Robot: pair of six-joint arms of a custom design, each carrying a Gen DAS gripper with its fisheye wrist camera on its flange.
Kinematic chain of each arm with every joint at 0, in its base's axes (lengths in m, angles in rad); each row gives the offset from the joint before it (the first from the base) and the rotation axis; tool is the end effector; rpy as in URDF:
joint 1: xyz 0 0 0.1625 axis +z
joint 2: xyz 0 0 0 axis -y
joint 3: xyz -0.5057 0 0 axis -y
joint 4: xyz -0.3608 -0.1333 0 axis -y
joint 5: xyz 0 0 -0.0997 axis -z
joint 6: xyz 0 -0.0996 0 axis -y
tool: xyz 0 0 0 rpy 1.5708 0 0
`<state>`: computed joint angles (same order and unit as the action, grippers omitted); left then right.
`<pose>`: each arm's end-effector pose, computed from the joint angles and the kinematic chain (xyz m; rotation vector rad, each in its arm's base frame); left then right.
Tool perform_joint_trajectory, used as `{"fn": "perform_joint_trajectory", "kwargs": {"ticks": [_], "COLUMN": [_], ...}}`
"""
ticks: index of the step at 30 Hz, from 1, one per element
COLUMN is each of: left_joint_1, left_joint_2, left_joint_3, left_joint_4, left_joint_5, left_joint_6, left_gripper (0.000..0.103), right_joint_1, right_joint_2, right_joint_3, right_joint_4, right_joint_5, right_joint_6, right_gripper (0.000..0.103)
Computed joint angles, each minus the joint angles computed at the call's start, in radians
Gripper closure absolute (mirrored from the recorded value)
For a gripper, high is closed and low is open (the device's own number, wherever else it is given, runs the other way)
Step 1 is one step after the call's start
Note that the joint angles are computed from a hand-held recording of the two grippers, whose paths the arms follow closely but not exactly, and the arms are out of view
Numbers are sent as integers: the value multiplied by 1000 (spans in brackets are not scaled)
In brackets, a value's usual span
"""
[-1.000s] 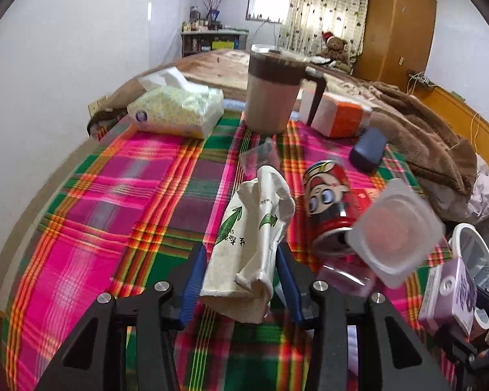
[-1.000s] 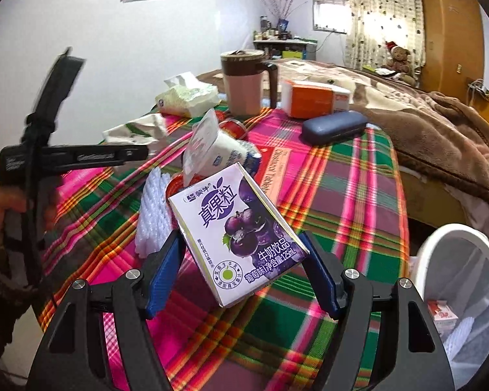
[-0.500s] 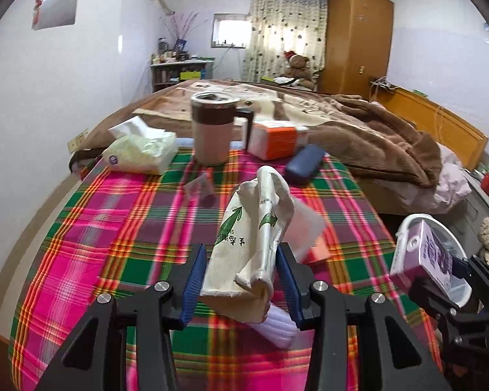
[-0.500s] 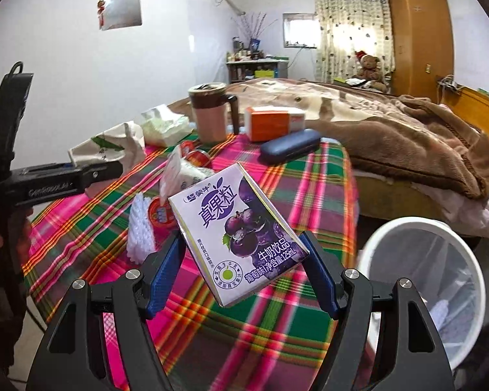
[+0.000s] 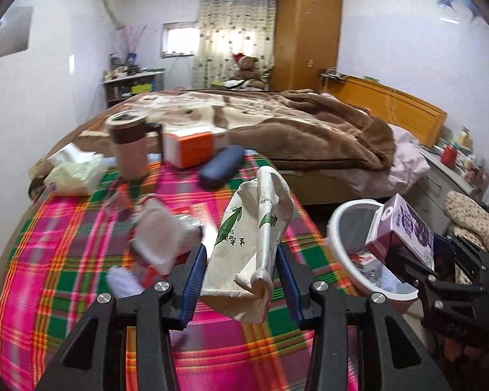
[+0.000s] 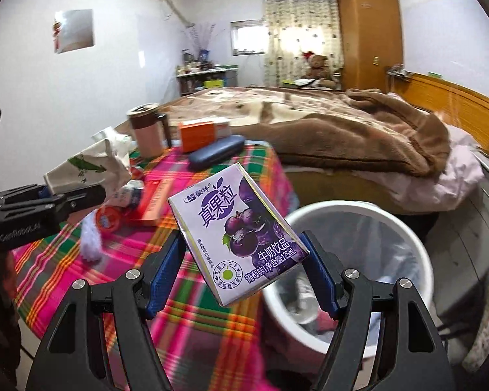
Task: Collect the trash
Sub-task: 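Carry the juice box in the right tool over the bin while the left tool carries the paper bag there, then open the right tool to drop the juice box while the left tool drops the paper bag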
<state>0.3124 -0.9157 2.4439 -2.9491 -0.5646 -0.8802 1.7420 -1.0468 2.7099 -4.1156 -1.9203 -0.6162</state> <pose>-0.3272 -0.3342 0.1355 0.5331 2.2725 -1.0413 0.1583 -0.3333 0.2585 0.7452 -2.3215 1.0235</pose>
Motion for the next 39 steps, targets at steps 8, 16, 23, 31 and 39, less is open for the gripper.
{"fn": "perform_joint_trajectory", "kwargs": {"ticks": [8, 16, 23, 31, 39], "left_joint_1": [7, 31, 57, 100, 129], "left_joint_2": [129, 247, 318, 371, 385], "left_joint_3": [-92, -193, -269, -332, -344], "left_joint_4": [-141, -222, -221, -203, -222], "left_joint_5": [-74, -172, -236, -276, -315], "left_joint_6": [163, 289, 337, 366, 381], "left_gripper": [59, 58, 58, 57, 49], "right_joint_1": [-50, -118, -178, -215, -235], "right_joint_2": [-47, -87, -120, -133, -155], "right_joint_3": [-9, -24, -32, -53, -70], "right_joint_4": [-20, 10, 42, 87, 159], "right_joint_5": [-45, -105, -113, -107, -87], "right_joint_6": [14, 41, 47, 37, 36], "right_gripper": [30, 30, 30, 30, 30]}}
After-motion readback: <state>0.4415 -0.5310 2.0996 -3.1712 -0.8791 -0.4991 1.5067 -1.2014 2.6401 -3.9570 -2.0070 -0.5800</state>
